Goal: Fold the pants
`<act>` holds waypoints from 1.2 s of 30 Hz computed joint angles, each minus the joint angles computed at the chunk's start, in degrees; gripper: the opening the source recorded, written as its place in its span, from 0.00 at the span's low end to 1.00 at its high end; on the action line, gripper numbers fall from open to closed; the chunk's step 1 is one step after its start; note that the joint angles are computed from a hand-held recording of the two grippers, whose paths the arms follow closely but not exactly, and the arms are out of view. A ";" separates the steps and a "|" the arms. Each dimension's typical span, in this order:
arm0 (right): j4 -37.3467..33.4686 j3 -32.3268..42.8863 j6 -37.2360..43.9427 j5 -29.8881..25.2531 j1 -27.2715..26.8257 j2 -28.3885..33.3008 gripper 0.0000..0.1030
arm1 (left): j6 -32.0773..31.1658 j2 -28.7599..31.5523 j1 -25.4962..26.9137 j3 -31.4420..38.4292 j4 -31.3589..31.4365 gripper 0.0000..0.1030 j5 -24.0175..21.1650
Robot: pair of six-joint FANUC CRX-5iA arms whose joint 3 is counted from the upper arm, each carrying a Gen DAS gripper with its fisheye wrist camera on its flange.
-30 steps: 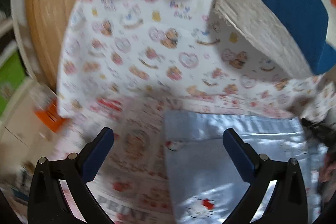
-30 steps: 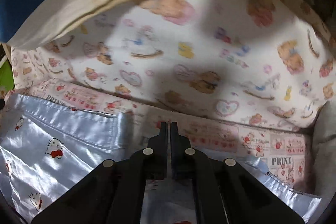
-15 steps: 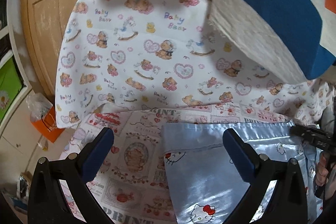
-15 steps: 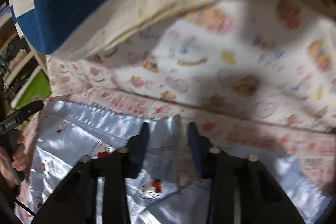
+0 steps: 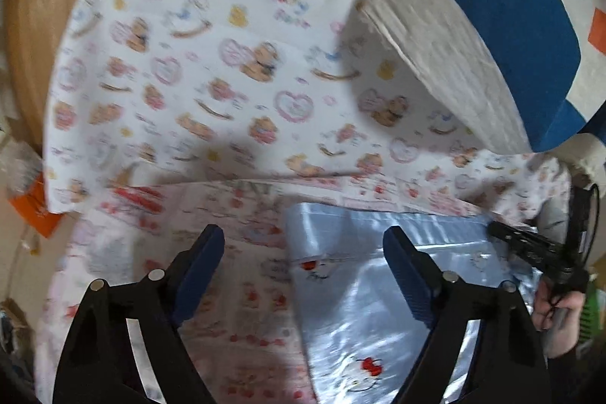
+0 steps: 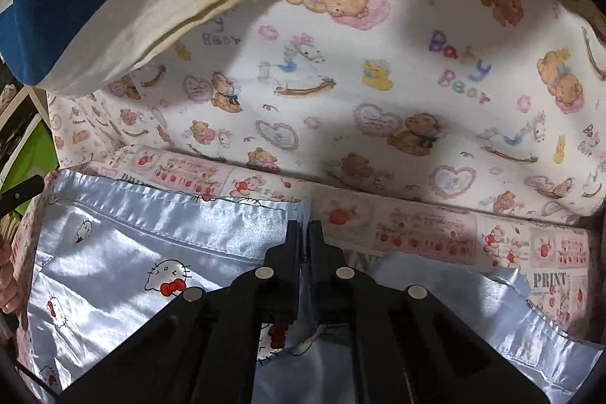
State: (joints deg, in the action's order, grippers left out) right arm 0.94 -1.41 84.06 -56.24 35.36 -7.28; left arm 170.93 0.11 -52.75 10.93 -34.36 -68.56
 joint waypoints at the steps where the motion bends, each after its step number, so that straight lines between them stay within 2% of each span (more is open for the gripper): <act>1: 0.26 -0.18 -0.16 0.19 0.18 -0.02 0.04 | -0.47 -0.05 0.53 -0.38 0.70 0.81 1.14; 2: 0.50 -0.27 -0.39 0.30 0.39 0.00 0.04 | -1.08 0.08 0.90 -0.55 1.26 0.76 2.02; 4: 0.35 -0.23 -0.20 0.30 0.30 0.02 0.04 | -3.15 0.79 1.56 -0.35 2.57 0.50 3.04; 5: 0.33 -0.25 -0.34 0.24 0.33 -0.09 0.04 | -4.13 0.93 1.97 -0.46 3.56 0.24 3.65; 6: -0.35 -0.11 -0.02 0.27 0.10 -0.11 0.04 | -5.09 1.27 2.39 -0.35 4.58 0.08 3.97; 7: -1.22 0.13 0.53 0.27 -0.20 -0.10 0.04 | -5.47 1.62 2.37 -0.02 4.77 0.04 3.76; 8: -2.05 0.25 1.07 0.41 -0.45 -0.09 0.04 | -5.67 2.14 1.80 0.84 4.07 0.02 2.51; 9: -3.05 0.34 1.77 0.58 -0.73 -0.18 0.04 | -5.55 3.28 0.27 2.97 1.71 0.02 -0.67; 16: -6.53 0.32 4.63 2.57 0.91 -1.87 0.04 | -10.17 12.01 -11.86 20.16 -17.08 0.02 -27.38; 19: -3.00 0.01 2.04 3.89 4.24 -2.39 0.04 | -12.81 14.03 -13.46 23.85 -21.32 0.02 -34.12; 21: -1.27 1.13 -0.12 3.39 5.94 -1.60 0.04 | -13.26 14.49 -12.86 24.42 -21.37 0.02 -36.83; 23: -0.60 2.39 -1.38 2.73 7.16 -0.45 0.04 | -12.75 14.20 -10.80 23.69 -18.55 0.02 -37.59; 28: 5.52 1.68 -5.03 3.63 10.60 1.76 0.04 | -9.70 12.13 -4.88 18.36 -8.93 0.02 -33.88; 36: 4.87 0.52 -4.54 5.80 9.00 2.20 0.04 | -13.09 14.87 -4.50 19.78 -7.89 0.07 -35.25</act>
State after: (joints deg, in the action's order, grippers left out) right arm 5.81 -0.89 79.52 -50.44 44.36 -5.08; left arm 157.83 14.97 -57.25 30.71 -42.25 -103.81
